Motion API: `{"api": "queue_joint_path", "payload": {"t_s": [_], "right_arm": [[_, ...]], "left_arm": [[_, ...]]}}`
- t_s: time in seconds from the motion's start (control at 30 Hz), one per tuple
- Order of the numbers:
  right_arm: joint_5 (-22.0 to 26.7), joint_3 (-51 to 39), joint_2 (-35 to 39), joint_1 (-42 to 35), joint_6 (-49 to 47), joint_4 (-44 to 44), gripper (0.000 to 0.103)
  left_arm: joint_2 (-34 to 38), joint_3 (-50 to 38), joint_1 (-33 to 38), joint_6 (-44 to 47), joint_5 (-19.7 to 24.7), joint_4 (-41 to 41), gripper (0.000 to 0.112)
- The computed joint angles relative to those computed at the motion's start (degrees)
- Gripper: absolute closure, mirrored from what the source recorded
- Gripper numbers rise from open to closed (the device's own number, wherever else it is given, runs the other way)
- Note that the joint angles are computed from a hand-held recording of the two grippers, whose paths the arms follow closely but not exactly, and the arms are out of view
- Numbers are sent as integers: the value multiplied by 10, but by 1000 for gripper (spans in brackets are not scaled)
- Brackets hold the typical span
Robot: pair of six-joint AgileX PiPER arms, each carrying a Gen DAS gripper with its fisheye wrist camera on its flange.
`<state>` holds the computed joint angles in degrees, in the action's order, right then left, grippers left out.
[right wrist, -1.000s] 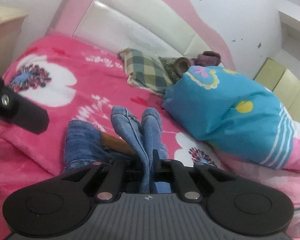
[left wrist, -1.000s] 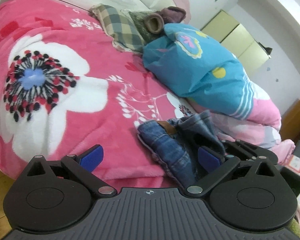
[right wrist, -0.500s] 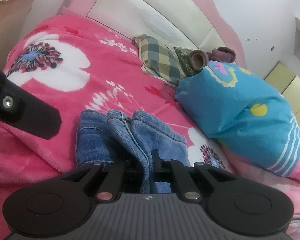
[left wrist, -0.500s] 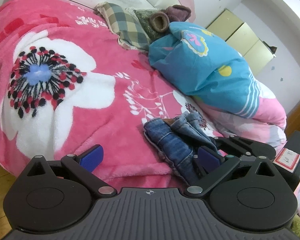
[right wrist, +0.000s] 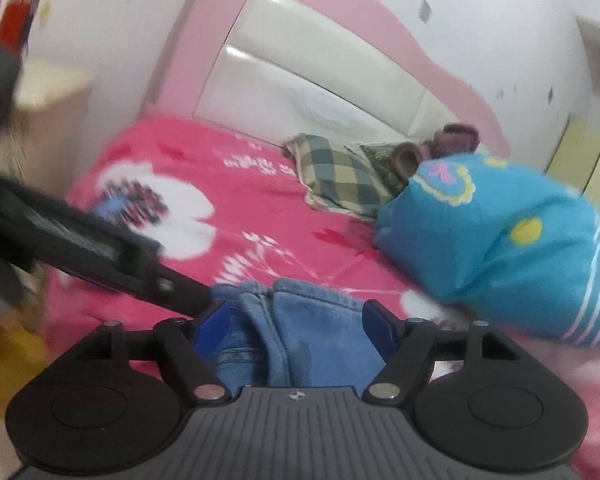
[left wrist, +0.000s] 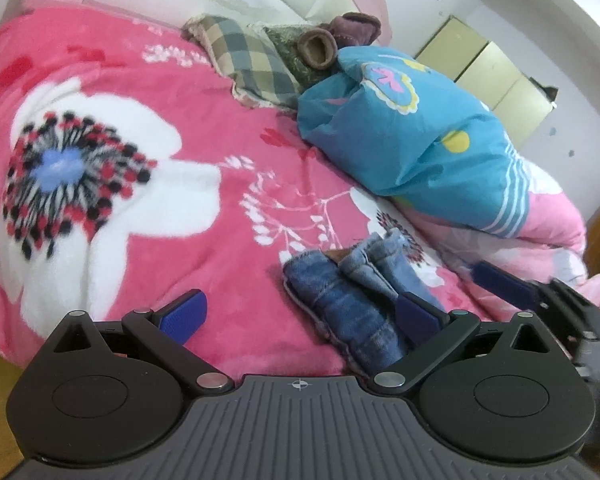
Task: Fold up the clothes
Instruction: 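Lay the hem onto the waistband and open the right tool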
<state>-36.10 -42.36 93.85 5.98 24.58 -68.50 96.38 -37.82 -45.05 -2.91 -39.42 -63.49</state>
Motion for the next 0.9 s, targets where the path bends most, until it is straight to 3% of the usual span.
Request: {"api": "queue_joint_path", "payload": {"t_s": [0.07, 0.13, 0.27, 0.4, 0.5, 0.8, 0.87, 0.9], "right_arm": [[-33, -34, 13, -32, 115, -77, 33], [-30, -76, 26, -39, 219, -148, 49], [-12, -122, 63, -21, 282, -210, 62], [22, -131, 90, 4, 270, -212, 72], [30, -129, 98, 10, 256, -201, 82], [59, -83, 76, 31, 95, -94, 81], [55, -98, 89, 26, 139, -108, 89], [46, -107, 95, 19, 177, -127, 100]], "left_arm": [[9, -17, 5, 27, -3, -12, 11], [18, -36, 11, 59, -4, -27, 11], [46, -91, 22, 193, 8, -117, 12], [68, -127, 20, 306, 5, -195, 12], [76, -129, 21, 305, 2, -194, 11], [79, -118, 30, 264, 5, -162, 11], [79, -114, 29, 253, 3, -154, 11], [79, -112, 30, 245, 3, -148, 11]]}}
